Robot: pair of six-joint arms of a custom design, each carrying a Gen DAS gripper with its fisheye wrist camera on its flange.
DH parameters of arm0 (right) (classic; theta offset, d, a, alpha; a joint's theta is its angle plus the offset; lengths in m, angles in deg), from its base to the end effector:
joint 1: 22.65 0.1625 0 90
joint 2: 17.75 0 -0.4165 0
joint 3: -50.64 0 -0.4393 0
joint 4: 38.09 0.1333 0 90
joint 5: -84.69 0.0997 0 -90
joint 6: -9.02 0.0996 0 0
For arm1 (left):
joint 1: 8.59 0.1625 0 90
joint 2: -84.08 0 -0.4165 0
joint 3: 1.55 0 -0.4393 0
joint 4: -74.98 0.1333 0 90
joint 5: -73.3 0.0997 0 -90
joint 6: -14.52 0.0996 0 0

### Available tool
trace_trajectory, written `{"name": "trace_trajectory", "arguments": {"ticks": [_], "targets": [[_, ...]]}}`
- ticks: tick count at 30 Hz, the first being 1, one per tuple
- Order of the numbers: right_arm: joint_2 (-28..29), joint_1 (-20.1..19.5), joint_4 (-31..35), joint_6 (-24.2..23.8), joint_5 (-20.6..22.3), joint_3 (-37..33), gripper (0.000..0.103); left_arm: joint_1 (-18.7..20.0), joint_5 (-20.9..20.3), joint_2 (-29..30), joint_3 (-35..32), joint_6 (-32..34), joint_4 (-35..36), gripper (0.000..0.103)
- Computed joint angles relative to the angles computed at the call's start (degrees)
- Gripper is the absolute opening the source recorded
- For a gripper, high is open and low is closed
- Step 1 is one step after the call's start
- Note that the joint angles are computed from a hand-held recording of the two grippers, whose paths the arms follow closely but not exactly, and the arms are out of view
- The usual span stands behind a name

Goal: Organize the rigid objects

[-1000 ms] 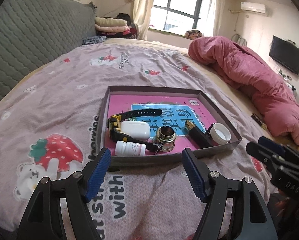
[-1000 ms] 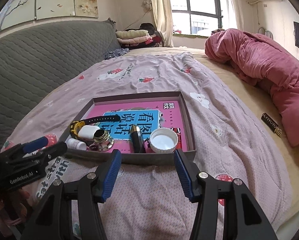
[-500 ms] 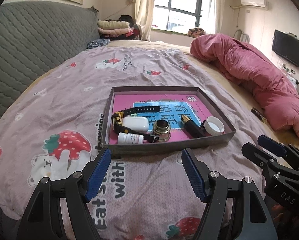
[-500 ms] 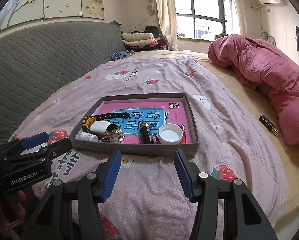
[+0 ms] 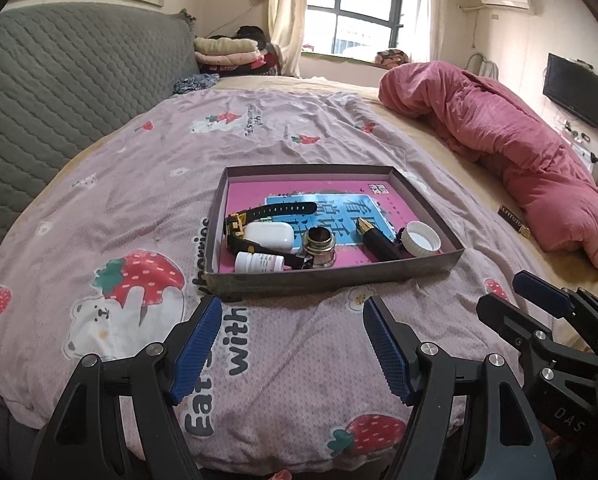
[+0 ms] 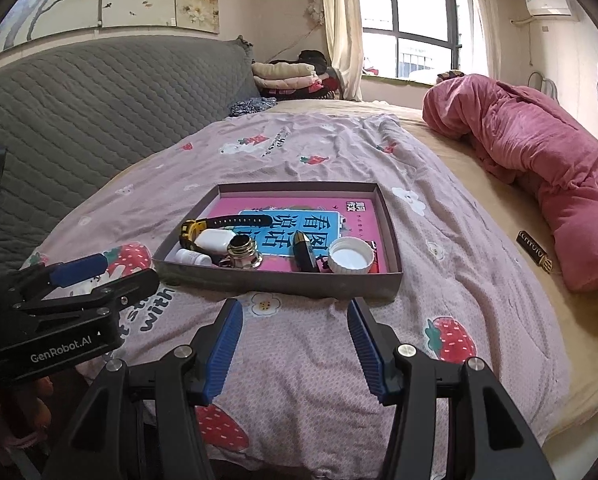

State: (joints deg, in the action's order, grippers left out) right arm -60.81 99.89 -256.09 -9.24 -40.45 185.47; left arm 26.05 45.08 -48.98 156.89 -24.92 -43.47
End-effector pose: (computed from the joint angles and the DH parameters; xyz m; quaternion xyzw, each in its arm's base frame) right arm 0.2896 -0.3126 0.0010 0.3039 -0.8588 0.3298 0.2478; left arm -0.0509 -0.3039 0.2368 0.1052 0.8515 -0.3933 0.3305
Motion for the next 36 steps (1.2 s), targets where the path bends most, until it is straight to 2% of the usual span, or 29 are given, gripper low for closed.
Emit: {"name": "trace_trajectory", "arguments": {"ticks": [5, 12, 15, 23, 36], "targets": [[-0.4, 0.5, 0.6, 0.9, -0.4, 0.3, 0.054, -1.7, -0.1, -3.8, -0.2, -4.8, 7.8, 0.075], [-1.0, 0.4, 0.6, 1.7, 0.1, 1.4, 0.054, -2.7, -0.5, -5.3, -1.2, -11.4, 16.1, 0.075], [-1.1, 0.1, 1.6, 2.1, 0.5, 1.5, 0.054, -2.5, -0.4, -5.2, -1.1, -12.0, 16.9, 0.075], [-0.2, -0.8, 1.9, 2.5, 0.5, 1.2, 0.054, 0.1, -1.0, -2.4, 0.1, -7.1, 8.9, 0.075], [2.9, -3.0, 1.3, 2.1, -0.8, -0.4, 0.054, 5.5, -2.8, 7.3, 0.7, 1.6, -7.5, 0.075]]}}
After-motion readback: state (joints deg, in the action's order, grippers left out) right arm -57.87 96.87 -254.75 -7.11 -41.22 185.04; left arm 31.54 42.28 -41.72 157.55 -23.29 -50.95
